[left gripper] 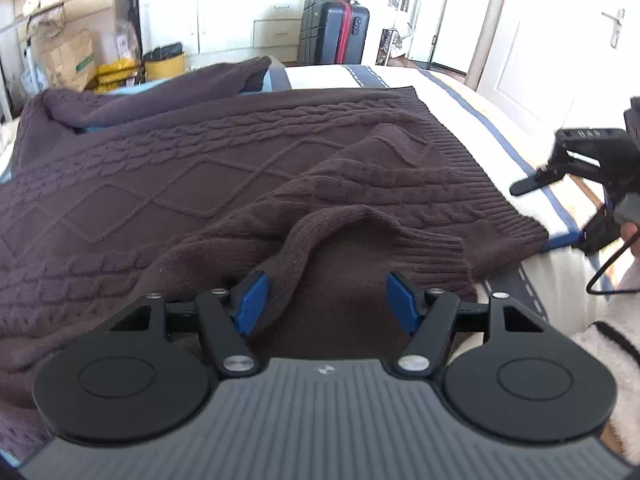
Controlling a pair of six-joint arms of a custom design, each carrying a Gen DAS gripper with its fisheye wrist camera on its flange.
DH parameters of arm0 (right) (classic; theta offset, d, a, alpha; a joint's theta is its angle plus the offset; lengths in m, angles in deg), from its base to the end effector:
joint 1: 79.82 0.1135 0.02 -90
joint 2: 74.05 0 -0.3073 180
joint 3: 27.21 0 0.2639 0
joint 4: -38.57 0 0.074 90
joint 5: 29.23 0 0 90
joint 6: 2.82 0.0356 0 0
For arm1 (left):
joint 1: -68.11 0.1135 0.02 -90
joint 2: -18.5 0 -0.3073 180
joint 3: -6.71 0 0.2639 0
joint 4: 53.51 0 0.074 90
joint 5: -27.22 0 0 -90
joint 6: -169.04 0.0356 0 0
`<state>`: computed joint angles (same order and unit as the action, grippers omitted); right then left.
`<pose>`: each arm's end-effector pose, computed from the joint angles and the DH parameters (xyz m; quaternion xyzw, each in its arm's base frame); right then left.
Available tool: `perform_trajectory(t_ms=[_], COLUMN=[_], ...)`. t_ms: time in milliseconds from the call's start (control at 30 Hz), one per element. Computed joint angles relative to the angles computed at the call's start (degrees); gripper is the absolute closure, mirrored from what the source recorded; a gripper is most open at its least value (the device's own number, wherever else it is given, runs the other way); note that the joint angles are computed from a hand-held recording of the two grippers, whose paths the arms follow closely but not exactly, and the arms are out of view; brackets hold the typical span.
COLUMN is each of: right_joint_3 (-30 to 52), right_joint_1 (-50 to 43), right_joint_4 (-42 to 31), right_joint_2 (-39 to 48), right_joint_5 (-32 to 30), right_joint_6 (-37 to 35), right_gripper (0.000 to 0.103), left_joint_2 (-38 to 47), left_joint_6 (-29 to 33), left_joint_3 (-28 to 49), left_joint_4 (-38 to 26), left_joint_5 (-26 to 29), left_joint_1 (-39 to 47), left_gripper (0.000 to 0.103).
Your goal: Fold clothes
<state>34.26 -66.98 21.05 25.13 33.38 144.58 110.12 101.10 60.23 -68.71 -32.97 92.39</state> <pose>0.3259 0.0911 0.1687 0.2861 0.8848 0.3518 0.1075 0.2799 0.1068 0.1737 0.0632 0.9186 -0.1047 0.3757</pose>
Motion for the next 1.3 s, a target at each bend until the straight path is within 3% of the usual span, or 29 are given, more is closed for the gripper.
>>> perform_trajectory(t_ms=[67, 100, 267, 300, 367, 400, 500, 667, 733, 800, 933, 967, 1000, 1033, 1067, 1167, 1233, 1300], right_joint_3=[-2.54, -2.88, -0.18, 1.20, 4.13, 7.35, 7.84, 7.63, 9.05, 14.74, 27.82, 29.66, 31.05, 30.65, 29.97, 26.14, 21.38, 14.10], right_joint_1=[0.05, 0.72, 4.11, 5.25, 7.55, 9.57, 14.01, 22.87, 22.30, 21.39, 21.34, 21.38, 21.48, 21.51, 21.52, 20.49, 20.12, 19.96], right_joint_4=[5.75, 6.62, 8.63, 7.25, 4.44, -0.64, -2.39, -11.45, -16.35, -23.90, -38.25, -40.17, -41.72, -42.31, -42.75, -39.48, -32.66, -20.38], right_joint_2=[0.50, 0.80, 4.93, 4.86, 4.62, 4.64, 0.71, -8.30, -8.45, -3.03, 10.39, 12.14, 13.36, 12.88, 12.13, 7.08, 2.00, -4.30], right_joint_5=[-5.22, -4.90, 2.74, 5.41, 11.17, 16.16, 26.26, 51.12, 50.48, 49.67, 50.97, 50.85, 50.88, 51.75, 52.75, 54.64, 56.26, 54.53], right_joint_6=[5.15, 6.17, 10.08, 6.65, -1.50, -8.00, -18.06, -25.72, -26.33, -27.89, -29.23, -29.91, -30.08, -29.58, -28.99, -24.42, -22.60, -24.99], right_gripper=[0.012, 0.012, 0.010, 0.011, 0.079, 0.089, 0.093, 0.094, 0.094, 0.094, 0.090, 0.086, 0.071, 0.053, 0.047, 0.044, 0.043, 0.043], left_joint_2=[0.27, 0.16, 1.12, 1.32, 1.79, 1.94, 1.19, -2.53, -1.40, 0.87, 6.18, 7.48, 8.32, 8.91, 9.91, 13.11, 15.15, 15.87], left_joint_6=[-1.14, -1.41, -2.91, -3.53, -4.80, -5.04, -4.53, 2.20, 4.43, 5.93, 2.31, 0.85, -1.06, -3.21, -5.21, -10.17, -11.94, -11.68], left_joint_3=[0.44, 0.46, 0.77, 0.76, 0.70, 0.68, 0.31, 2.62, 5.18, 7.73, 12.31, 13.62, 14.29, 14.67, 15.60, 18.61, 20.25, 20.01], left_joint_4=[0.28, 0.54, -0.14, -0.45, -0.91, -1.15, -2.04, -8.99, -12.66, -14.88, -14.61, -14.60, -13.52, -11.89, -11.29, -10.71, -11.13, -10.62], left_joint_5=[-0.93, -1.49, -2.03, -2.42, -3.42, -3.79, -4.60, 1.28, 3.51, 3.91, 0.88, 0.79, -0.40, -2.65, -3.92, -6.05, -5.22, -6.75], left_joint_1=[0.26, 0.55, 2.21, 2.35, 2.63, 3.05, 5.22, 15.48, 20.25, 24.19, 30.01, 31.49, 32.62, 33.26, 33.87, 35.56, 36.66, 36.65], left_gripper=[0.039, 0.039, 0.039, 0.038, 0.038, 0.038, 0.038, 0.037, 0.034, 0.034, 0.034, 0.034, 0.034, 0.034, 0.034, 0.034, 0.034, 0.034])
